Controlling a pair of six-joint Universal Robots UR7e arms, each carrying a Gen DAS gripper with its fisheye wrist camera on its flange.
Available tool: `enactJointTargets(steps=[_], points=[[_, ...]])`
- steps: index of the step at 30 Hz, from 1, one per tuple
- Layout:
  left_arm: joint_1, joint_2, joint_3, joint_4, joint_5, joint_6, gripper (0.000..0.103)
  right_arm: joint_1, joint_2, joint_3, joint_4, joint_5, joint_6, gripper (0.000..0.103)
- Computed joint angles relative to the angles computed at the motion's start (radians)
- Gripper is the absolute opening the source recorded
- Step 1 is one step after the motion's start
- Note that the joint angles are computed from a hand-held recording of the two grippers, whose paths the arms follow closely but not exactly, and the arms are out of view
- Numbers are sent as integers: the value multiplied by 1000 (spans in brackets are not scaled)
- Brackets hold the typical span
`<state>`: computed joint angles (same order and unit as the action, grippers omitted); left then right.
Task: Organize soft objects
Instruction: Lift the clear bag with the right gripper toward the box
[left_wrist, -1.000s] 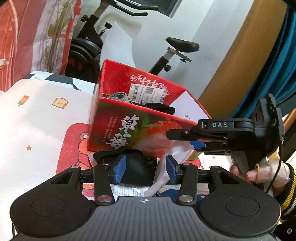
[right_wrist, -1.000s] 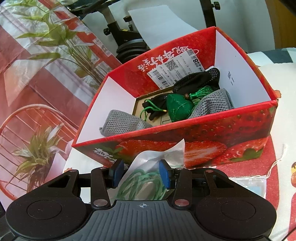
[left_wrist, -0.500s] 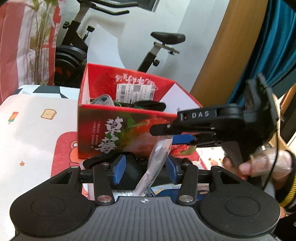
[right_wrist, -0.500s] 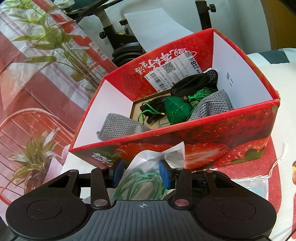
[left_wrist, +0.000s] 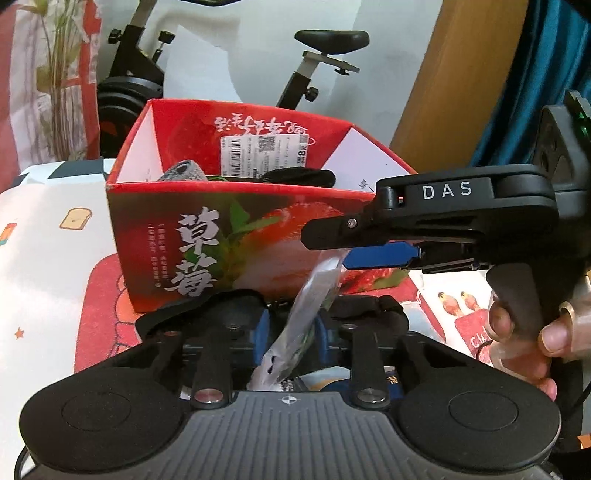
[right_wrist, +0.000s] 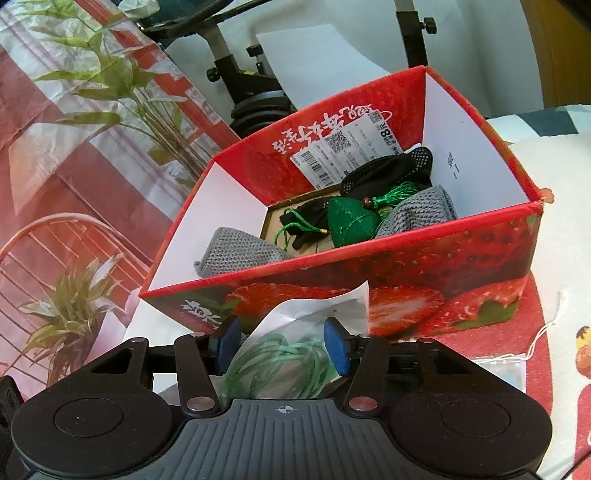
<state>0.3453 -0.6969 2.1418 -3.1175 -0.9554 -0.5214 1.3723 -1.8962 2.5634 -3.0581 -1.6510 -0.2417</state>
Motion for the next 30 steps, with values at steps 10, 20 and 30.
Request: enactJointTargets(steps=[10,20,30], points=[[17,-20,6,29,-20,-40,42,-15,-11,-5,20,25,-44,48],[27,-12,-29,66,-19,-27,34,-30,-34,12,-6,19,-108,53],[27,-22,-19,73,-25,-43,35,-28,-29,14,-6,22,-108,53]])
